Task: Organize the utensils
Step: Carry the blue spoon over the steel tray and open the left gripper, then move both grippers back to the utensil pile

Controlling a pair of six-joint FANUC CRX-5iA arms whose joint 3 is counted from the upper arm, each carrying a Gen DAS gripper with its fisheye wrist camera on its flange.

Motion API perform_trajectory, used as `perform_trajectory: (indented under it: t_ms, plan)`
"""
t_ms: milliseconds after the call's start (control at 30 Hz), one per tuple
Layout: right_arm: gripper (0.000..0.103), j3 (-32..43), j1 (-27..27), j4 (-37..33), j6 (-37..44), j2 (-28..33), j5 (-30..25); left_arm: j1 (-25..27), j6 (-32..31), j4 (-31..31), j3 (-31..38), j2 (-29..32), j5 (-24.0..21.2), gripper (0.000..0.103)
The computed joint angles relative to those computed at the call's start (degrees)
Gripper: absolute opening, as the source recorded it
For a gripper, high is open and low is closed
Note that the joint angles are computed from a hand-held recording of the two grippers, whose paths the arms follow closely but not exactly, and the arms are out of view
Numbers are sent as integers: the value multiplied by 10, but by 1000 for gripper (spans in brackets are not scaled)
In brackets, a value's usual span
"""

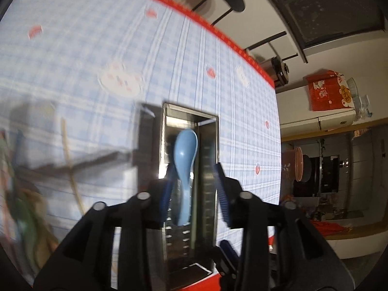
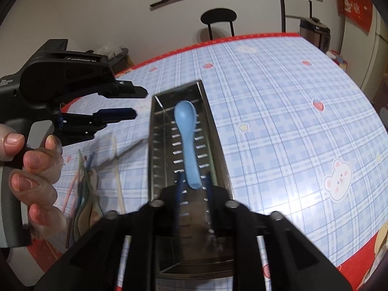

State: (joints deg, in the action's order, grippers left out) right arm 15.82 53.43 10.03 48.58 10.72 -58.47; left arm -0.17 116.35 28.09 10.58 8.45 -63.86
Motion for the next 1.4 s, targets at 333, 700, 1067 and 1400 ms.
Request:
perform_trajectory:
  t_ms: [333, 700, 1067, 1400]
  plan:
    - [97, -22, 30, 79, -46, -25, 20, 41, -42, -76, -29, -103, -17, 97]
    - [97, -27, 80, 112, -37, -26, 15, 117, -77, -123, -123, -242, -70, 97]
    - [97, 48, 104, 17, 58, 25, -20, 177, -158, -169, -265, -414, -105, 97]
    - [97, 174, 117, -93, 138, 109, -121, 297, -250, -137, -325, -497, -146, 97]
